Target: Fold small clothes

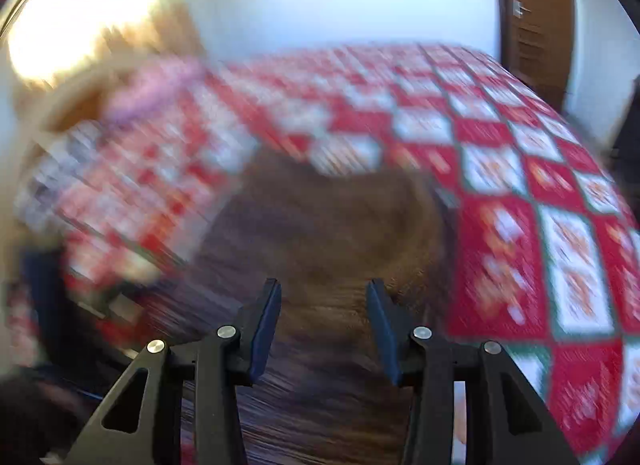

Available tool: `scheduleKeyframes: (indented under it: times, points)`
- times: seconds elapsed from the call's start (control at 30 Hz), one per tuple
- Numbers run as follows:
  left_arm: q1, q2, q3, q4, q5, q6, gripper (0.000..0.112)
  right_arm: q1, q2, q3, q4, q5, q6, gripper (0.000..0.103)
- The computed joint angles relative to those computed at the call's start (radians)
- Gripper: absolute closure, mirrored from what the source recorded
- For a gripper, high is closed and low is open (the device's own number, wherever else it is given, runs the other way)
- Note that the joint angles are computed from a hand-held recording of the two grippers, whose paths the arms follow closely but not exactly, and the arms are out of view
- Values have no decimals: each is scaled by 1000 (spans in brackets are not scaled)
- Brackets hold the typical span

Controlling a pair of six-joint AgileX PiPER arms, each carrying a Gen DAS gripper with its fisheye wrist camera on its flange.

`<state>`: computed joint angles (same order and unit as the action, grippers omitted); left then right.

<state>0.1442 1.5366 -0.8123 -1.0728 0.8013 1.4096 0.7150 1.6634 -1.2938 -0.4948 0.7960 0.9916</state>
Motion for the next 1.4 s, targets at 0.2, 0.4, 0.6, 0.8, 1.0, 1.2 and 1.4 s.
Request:
scheduleKeyframes:
  times: [0.2, 0.4, 0.6, 0.8, 1.0, 1.2, 1.4]
  points:
    - [7, -30, 29, -24, -35, 7, 9, -12, -162, 224, -75, -43, 214, 51]
    - [-1, -25, 21, -8, -40, -14, 9, 144, -170, 240, -153, 69, 285, 57]
    - [-18, -75, 67, 33, -96, -31, 9, 170, -212, 309, -63, 125, 301, 63]
    - [-13, -69, 64, 33, -92, -31, 9, 210, -204, 253, 3, 248, 248, 64]
    - [-13, -77, 74, 32, -102, -29, 9, 324, -169, 132, -202, 365, 406, 63]
    - [-23, -78, 75, 40, -115, -38, 9, 224, -87, 109, -165, 42, 267, 63]
    - [-26, -78, 78, 36, -118, -31, 9, 132, -139, 269, -123, -83, 294, 64]
